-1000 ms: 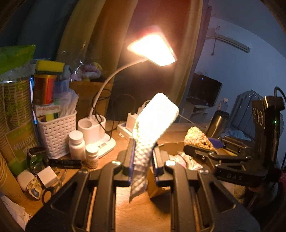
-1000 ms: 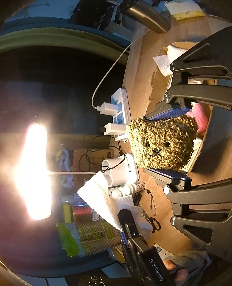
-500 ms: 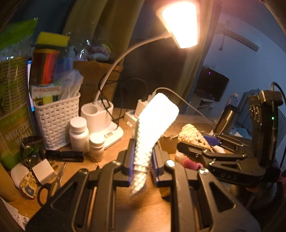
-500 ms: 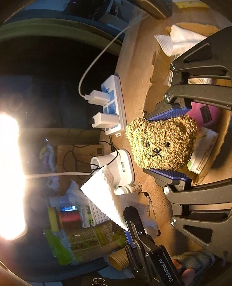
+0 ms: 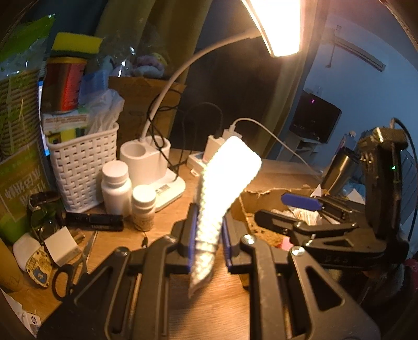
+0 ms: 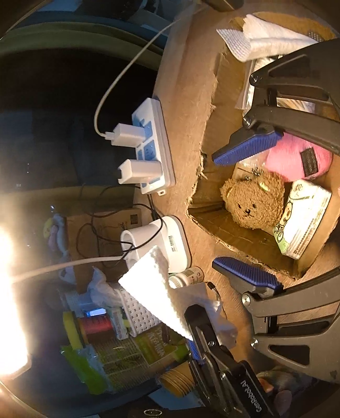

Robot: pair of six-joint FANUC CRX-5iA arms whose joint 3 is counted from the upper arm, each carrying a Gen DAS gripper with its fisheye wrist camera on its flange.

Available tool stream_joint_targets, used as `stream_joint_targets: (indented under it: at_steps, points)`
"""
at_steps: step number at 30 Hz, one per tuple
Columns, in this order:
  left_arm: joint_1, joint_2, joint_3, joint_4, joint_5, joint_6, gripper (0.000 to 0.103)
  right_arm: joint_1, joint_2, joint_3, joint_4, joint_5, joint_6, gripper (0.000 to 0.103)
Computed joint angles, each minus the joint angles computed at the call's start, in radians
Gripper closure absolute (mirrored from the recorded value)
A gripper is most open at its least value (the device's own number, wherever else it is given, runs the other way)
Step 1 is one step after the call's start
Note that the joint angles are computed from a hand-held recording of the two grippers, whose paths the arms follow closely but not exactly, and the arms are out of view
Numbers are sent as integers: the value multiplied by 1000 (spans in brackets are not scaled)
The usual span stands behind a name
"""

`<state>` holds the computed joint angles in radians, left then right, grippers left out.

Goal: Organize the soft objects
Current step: 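Open the right gripper to drop the bear into the box, then lower the paper towel into the box and open the left gripper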

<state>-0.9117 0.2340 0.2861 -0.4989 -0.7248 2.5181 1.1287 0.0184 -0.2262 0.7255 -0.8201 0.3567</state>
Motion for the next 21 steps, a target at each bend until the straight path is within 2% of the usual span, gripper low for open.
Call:
stream_joint_targets:
  at_steps: [9,21]
  points:
    - [-45,59,104,-21,-54,-20,86,19,-121,-113,119,-38,-121,27]
    - [-101,204,312,14,-137,-118,86,40,-286,-257,179,-98,-219,27]
